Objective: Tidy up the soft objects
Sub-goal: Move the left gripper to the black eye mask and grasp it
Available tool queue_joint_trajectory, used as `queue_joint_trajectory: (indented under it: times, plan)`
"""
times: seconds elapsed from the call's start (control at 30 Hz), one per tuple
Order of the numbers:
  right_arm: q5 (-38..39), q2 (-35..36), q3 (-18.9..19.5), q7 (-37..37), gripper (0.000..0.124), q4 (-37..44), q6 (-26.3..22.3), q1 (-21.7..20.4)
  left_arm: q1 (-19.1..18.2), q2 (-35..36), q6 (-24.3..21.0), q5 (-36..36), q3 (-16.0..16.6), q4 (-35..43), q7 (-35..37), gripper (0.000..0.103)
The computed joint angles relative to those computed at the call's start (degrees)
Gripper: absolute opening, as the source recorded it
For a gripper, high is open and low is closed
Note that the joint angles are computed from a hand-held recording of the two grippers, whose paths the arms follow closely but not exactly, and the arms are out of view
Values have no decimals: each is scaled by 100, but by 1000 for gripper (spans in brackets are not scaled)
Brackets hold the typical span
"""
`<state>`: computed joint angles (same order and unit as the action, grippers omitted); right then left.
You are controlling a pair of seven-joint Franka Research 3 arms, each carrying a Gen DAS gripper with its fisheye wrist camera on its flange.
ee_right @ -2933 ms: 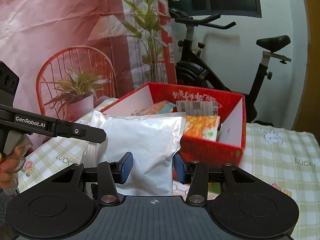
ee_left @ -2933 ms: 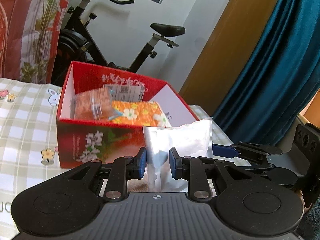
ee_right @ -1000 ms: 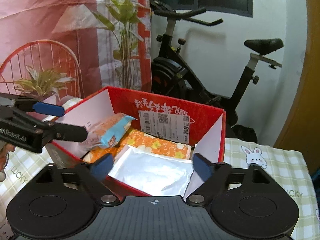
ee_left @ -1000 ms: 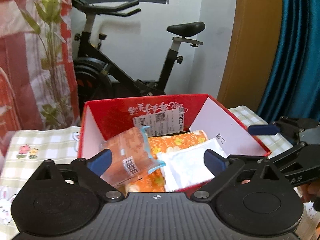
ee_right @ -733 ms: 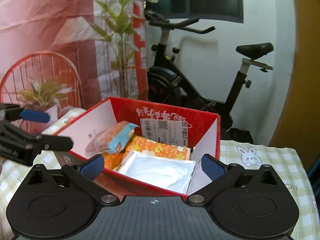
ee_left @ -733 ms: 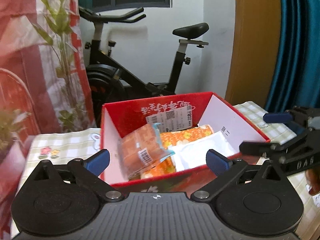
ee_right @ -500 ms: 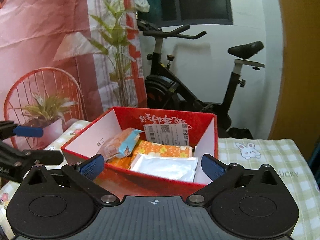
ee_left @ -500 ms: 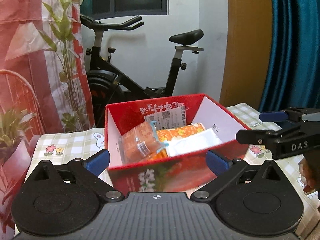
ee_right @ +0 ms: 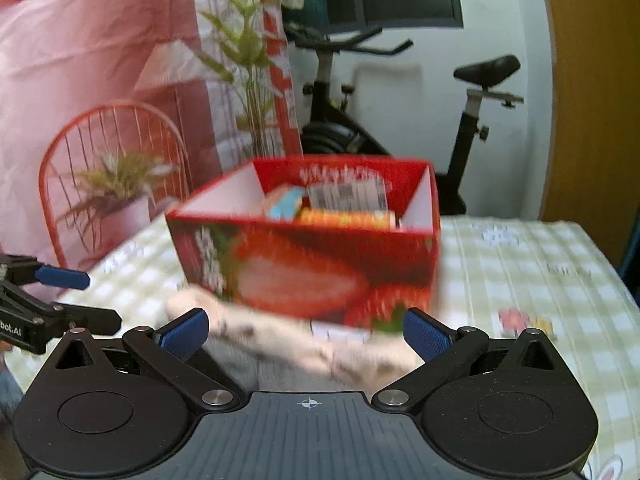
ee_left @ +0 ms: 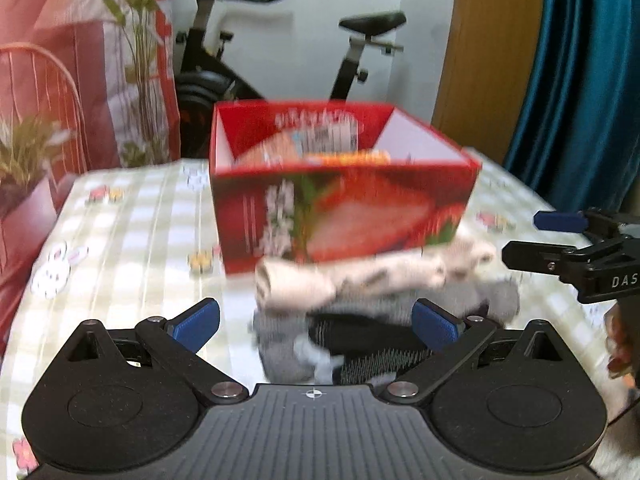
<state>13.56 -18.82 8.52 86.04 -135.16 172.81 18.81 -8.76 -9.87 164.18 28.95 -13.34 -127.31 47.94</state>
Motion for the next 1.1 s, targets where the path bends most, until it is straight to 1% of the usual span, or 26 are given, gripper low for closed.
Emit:
queue_joint_trajectory:
  times: [0.1,0.23,0.33,0.4,0.57,0.73,0.83,0.9,0.97,1.0,1.1]
  plan:
    - [-291,-154,254,311,103,-186,-323,-283,-142,-72,-126,-364,73,-167,240,103]
    - [-222,-279,123,322,103,-356,-660,-71,-248,-152,-198,-675,99,-351,447,103]
    - [-306,-335,159,317,103,-407,-942,-27,-355,-148,-323,-990,129,-416,636,102]
    - [-426,-358,206,331,103,-391,-1194,-31,-456,-126,-419,-1342,198,-469,832,102]
    - [-542,-377,210,305,102,-365,-1696,51,-564,-103,-556,-1962,260,-593,1092,94]
    - [-547,-365,190,528,101,-363,-1971,33,-564,-133,-545,-2236,268,-706,1158,91]
    - [-471,-353,124,561,97,-357,-2101,67,-690,-90,-586,-2637,359,-727,1520,89]
    - [-415,-333,89,524,94,-354,-2175,108,-634,-66,-585,-2538,285,-705,1479,89]
    - [-319,-297,40,434,88,-335,-2254,171,-617,-55,-562,-2525,261,-704,1483,89]
    - [-274,-280,24,386,88,-327,-2279,200,-617,-56,-537,-2537,259,-716,1495,89]
    - [-191,-264,4,243,84,-323,-2246,265,-622,-58,-476,-2555,254,-734,1550,85]
